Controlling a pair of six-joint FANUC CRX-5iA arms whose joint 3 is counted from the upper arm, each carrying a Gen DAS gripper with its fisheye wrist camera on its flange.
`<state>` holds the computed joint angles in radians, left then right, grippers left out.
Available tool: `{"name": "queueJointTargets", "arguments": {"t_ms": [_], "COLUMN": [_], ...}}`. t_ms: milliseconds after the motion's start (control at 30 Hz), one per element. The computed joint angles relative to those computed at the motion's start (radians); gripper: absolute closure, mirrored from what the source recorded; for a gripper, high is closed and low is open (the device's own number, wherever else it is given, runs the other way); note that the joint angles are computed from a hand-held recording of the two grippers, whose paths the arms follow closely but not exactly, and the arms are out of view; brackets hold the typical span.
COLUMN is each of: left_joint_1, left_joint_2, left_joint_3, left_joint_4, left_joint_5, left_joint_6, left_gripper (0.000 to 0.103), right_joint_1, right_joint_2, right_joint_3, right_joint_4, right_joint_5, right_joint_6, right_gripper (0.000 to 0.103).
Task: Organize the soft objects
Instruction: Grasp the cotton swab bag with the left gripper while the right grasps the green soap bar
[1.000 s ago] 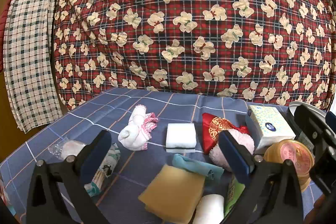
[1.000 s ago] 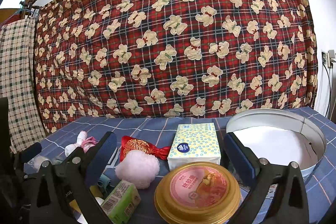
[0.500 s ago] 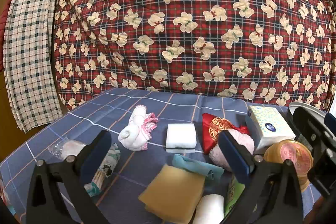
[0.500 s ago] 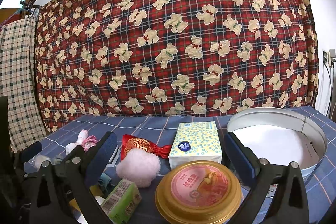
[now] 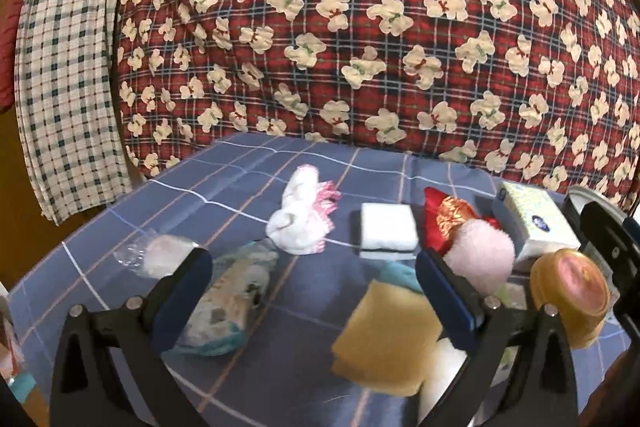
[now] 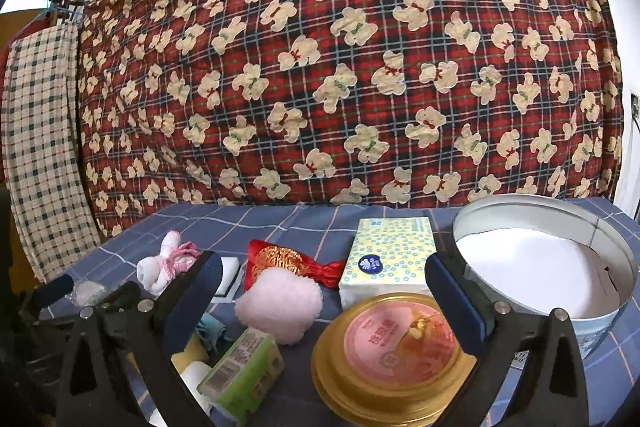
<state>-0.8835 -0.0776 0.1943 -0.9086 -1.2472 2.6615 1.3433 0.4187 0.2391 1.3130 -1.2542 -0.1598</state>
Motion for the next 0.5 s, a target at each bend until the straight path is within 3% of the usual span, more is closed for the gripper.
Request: {"name": "queueJointTargets", "arguments": {"t_ms": [167, 367, 433, 500], "left_joint_1": [0.019, 0.108, 0.143, 0.185], "left_joint_2": [-0.041, -0.136, -0.163, -0.196], "left_joint_3": [-0.038, -0.125, -0.149, -0.180], "left_joint_4": [0.010, 0.064, 0.086, 0.119], "left_joint_5": [-0.001, 0.031, 0.036, 0.063], "left_joint_6": [-0.041, -0.078, -0.078, -0.076], "left_gripper": [0.000, 0.000, 0.001, 0.000], "right_joint_1": [0.007, 0.014, 0.014, 0.009], "right_joint_2": [-0.016, -0.017, 0.006, 0.027], "right_joint_3": [-0.002, 0.049, 0.105, 0.152], "right_joint_4": [-0.042, -0.211, -0.295, -0.370], "right_joint_5": [0.009, 0.074, 0.082, 0.093], "right_joint_6": [0.006, 0.089, 0.162, 0.213], "right_gripper": [0.001, 0.003, 0.021, 0.031]}}
